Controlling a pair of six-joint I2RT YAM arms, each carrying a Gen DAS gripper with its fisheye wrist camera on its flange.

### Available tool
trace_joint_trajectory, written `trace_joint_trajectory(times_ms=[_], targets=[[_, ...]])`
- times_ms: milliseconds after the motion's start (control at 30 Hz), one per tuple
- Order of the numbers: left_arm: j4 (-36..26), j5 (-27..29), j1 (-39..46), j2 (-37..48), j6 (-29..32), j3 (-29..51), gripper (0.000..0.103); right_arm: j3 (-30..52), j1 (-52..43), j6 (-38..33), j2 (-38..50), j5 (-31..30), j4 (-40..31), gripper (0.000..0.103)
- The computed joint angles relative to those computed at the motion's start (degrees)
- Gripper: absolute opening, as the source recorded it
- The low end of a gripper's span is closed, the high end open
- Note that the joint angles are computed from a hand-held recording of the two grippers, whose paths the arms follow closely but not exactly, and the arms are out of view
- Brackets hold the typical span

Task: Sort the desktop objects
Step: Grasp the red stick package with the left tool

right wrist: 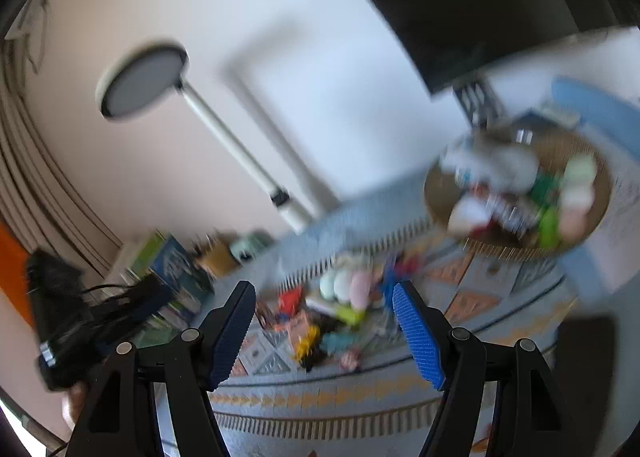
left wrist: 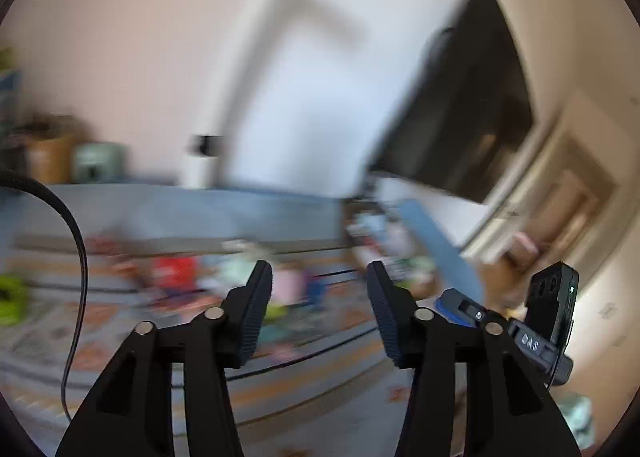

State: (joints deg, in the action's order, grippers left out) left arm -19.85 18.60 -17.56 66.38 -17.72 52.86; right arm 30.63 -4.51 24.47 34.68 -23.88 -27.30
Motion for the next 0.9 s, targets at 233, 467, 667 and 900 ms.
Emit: trace_joint_trajectory(times_ms=[233,467,667,900], targets=[[2.3,-1.2,13.4,-2.1,3.9,-13.3,0.048,-10.6,20.7,-0.2,21.3,26.8,26.4,0.07],[14.4,1.8,18.6,11.3,0.9,-16.4,0.048,-11.5,12.5,-2.0,33.9,17.8,34.3,0.07],[20.1,6.7,17.4,25.1,-2.0,-10.7,0.048,-11.1,5.3,-0.6,38.3,8.1,35.4,0.07],[27.3,0.6,15.8,35.3,-15.8,-1.8,0.048,-10.7,6.6,-1.0,38.5,8.8,34.9,0.07]])
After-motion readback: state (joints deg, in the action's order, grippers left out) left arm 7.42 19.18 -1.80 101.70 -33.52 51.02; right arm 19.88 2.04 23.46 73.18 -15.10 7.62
